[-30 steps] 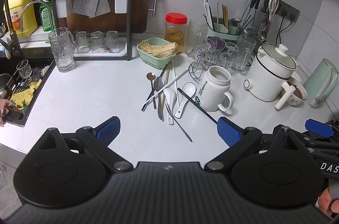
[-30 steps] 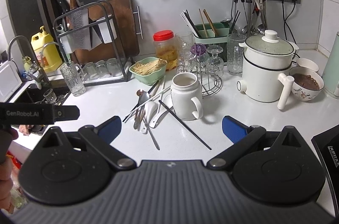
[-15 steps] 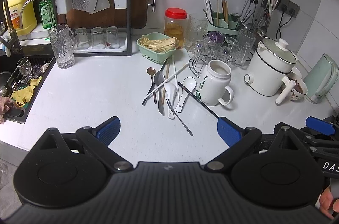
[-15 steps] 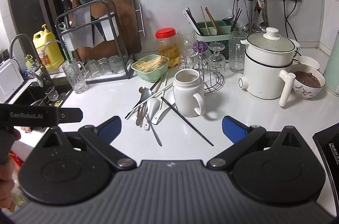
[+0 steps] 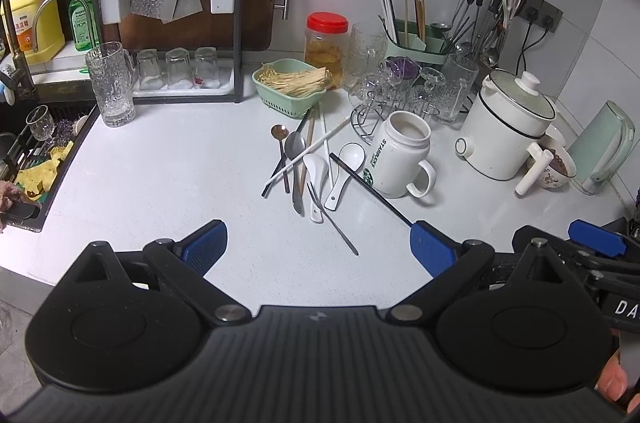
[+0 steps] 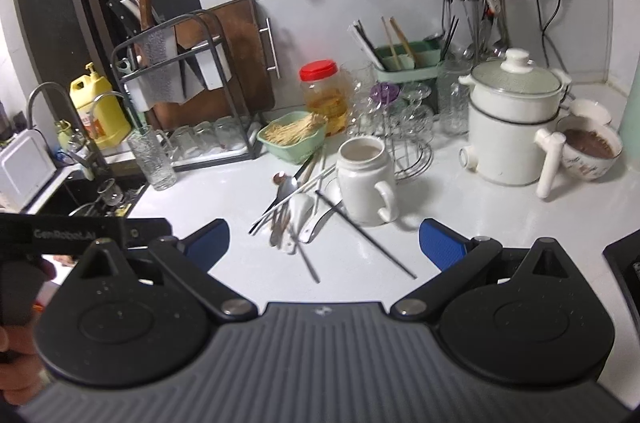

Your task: Organize utensils

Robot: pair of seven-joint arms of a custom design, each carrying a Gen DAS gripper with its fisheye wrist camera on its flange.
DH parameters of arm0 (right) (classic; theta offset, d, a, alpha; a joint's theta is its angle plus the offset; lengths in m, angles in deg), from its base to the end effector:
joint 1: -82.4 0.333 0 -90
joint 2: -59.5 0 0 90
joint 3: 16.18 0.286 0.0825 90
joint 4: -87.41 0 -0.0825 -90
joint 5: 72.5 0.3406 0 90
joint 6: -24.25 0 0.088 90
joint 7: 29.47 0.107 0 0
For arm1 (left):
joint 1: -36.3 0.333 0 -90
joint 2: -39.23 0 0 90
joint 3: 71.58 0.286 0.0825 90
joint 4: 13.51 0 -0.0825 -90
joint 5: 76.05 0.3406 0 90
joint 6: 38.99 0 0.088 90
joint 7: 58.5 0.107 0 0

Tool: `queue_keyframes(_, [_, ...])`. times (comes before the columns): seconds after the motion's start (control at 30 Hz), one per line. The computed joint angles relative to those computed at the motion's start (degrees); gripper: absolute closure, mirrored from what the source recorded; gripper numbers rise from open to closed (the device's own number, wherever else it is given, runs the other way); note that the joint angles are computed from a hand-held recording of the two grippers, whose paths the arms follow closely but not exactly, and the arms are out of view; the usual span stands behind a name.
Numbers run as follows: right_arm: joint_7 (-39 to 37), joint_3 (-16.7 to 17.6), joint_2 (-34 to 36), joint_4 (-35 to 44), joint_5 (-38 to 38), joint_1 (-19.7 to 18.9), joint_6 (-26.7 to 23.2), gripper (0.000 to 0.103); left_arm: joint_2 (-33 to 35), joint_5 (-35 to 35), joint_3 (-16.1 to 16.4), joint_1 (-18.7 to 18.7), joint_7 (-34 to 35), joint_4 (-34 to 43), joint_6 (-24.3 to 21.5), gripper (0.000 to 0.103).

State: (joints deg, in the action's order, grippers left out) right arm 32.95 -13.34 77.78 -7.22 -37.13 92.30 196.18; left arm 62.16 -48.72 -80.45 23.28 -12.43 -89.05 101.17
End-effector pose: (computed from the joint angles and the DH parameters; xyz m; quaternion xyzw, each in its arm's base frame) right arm 0.6399 0.0971 0.5298 -0.6477 0.5702 -0.2541 0.4368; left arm 0.6323 -0.2290 0.5768 -0.7023 0.5930 -0.3043 0.2503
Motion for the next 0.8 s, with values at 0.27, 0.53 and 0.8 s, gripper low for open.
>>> queue_keyframes(0.27, [0.60,-0.75,-0.45,-1.51,-0.97,0.54,2.17,0.000,0.70,0.48,0.17,-0.46,-0.36,0.81,-0.12,0.003])
queue_keyframes(0.53, [-10.94,4.66,-0.72,-0.70,9.87,-4.11,0.76,0.000,1.87,1.51,0.46,-1.45,-1.05,2.47,-1.24,0.003])
queue_keyframes(0.8, [-19.23,5.72,-1.57,-2.40,17.25,-5.27,3.41,0.000,1.84,6.21,1.89,-3.82,-7.37,1.92,-1.21,0.003])
